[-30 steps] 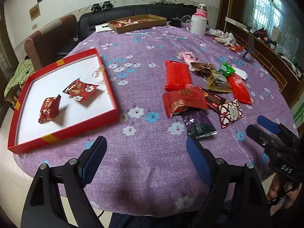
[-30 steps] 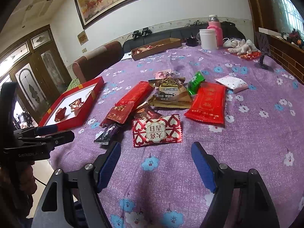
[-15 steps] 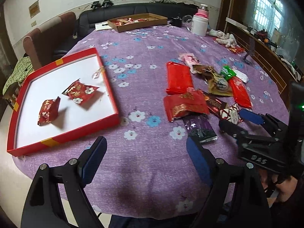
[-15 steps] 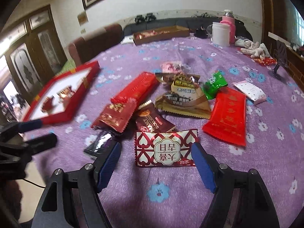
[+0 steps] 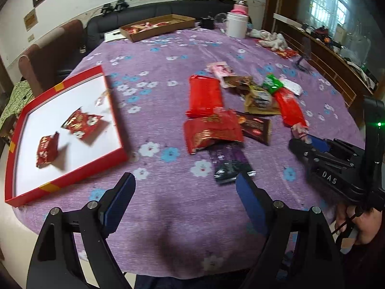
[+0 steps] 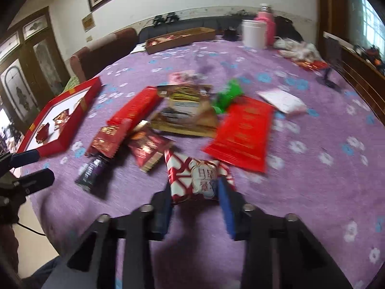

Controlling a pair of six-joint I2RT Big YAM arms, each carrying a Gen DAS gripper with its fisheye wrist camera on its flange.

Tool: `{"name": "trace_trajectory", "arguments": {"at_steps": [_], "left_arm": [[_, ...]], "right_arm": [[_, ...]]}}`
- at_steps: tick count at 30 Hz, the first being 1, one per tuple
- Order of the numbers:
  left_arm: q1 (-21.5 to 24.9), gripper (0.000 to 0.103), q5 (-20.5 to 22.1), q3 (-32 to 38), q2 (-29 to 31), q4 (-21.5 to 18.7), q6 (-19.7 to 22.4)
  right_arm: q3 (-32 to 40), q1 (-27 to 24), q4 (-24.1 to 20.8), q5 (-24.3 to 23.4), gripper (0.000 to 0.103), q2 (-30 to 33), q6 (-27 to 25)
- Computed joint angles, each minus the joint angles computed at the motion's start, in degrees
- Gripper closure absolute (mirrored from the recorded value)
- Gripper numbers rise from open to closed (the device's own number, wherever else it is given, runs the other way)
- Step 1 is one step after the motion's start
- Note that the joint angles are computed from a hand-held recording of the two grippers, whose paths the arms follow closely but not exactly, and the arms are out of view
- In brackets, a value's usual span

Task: Organize snacks
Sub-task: 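Grasp the purple packet with the left tool while the right tool grasps the red-white packet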

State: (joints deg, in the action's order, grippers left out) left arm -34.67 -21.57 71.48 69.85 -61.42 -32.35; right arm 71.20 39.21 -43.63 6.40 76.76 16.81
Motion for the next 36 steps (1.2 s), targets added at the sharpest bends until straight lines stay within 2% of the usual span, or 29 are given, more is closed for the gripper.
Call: {"name": "trace_trajectory", "arguments": {"at_steps": [1, 3, 6, 11, 12, 13, 15, 17, 20, 24, 27, 28, 29, 31, 34, 36], "left_arm": [[-0.2, 0.017, 0.3, 0.4, 0.3, 0.1, 0.2], [-0.3, 0.017, 1.7, 1.2, 1.3, 0.4, 0.5], [-0.6, 0.017, 3.0, 3.0, 3.6, 1.0, 0.1], [-0.4, 0.017, 5.3, 5.4, 7.8, 0.6, -0.4], [-0.1, 0.017, 7.0, 5.6, 8.5, 0.5, -0.8], [0.1, 0.017, 7.5, 5.5, 8.7, 0.4, -1.0], [0.5, 0.017, 9.2, 5.2, 9.1, 0.7, -1.9], [1.0, 0.017, 9.8, 4.8, 9.0, 0.5, -2.7], [1.6, 0.017, 11.1, 3.9, 7.7, 0.7, -3.6], [0.8, 0.017, 7.8, 3.6, 6.8, 0.1, -2.9], [1.5, 0.017, 8.6, 3.7, 7.2, -0.1, -2.9], [1.6, 0.017, 8.9, 3.5, 7.2, -0.1, -2.8], [1.7, 0.017, 9.0, 3.4, 7.1, -0.1, -2.8], [1.7, 0.017, 8.8, 3.3, 7.1, -0.1, -3.0], [2.0, 0.017, 9.4, 3.9, 8.0, -0.7, -2.9], [2.1, 0.017, 10.1, 4.1, 8.3, -0.9, -3.4]], "right_arm": [[-0.8, -0.7, -0.6, 0.6, 0.092, -0.9, 0.1], [-3.1, -2.4, -0.2, -0.9, 0.095, -3.0, -0.2], [-5.2, -4.5, 0.5, -3.6, 0.095, -5.3, 0.7], [-9.1, -5.9, 5.1, -8.4, 0.089, -8.6, 0.4], [-9.6, -6.2, 5.5, -8.8, 0.085, -9.1, 0.4], [-9.9, -6.3, 5.6, -8.9, 0.07, -9.5, 0.5], [-10.9, -6.4, 7.0, -8.3, 0.053, -10.8, 0.4], [-11.3, -6.7, 7.7, -7.3, 0.043, -11.8, 0.7], [-12.1, -7.9, 8.2, -9.2, 0.043, -14.1, -1.2], [-14.1, -10.7, 10.3, -12.8, 0.043, -18.5, -2.9], [-14.0, -13.3, 10.9, -14.3, 0.039, -20.3, -3.3], [-13.1, -14.0, 9.5, -14.2, 0.03, -19.4, -3.4], [-12.1, -14.0, 7.7, -13.5, 0.029, -18.1, -3.7], [-9.9, -13.3, 3.3, -10.8, 0.029, -14.5, -4.6], [-9.0, -12.0, 2.0, -10.3, 0.031, -11.2, -5.7], [-7.7, -10.7, 0.4, -7.8, 0.031, -8.9, -6.3]]}}
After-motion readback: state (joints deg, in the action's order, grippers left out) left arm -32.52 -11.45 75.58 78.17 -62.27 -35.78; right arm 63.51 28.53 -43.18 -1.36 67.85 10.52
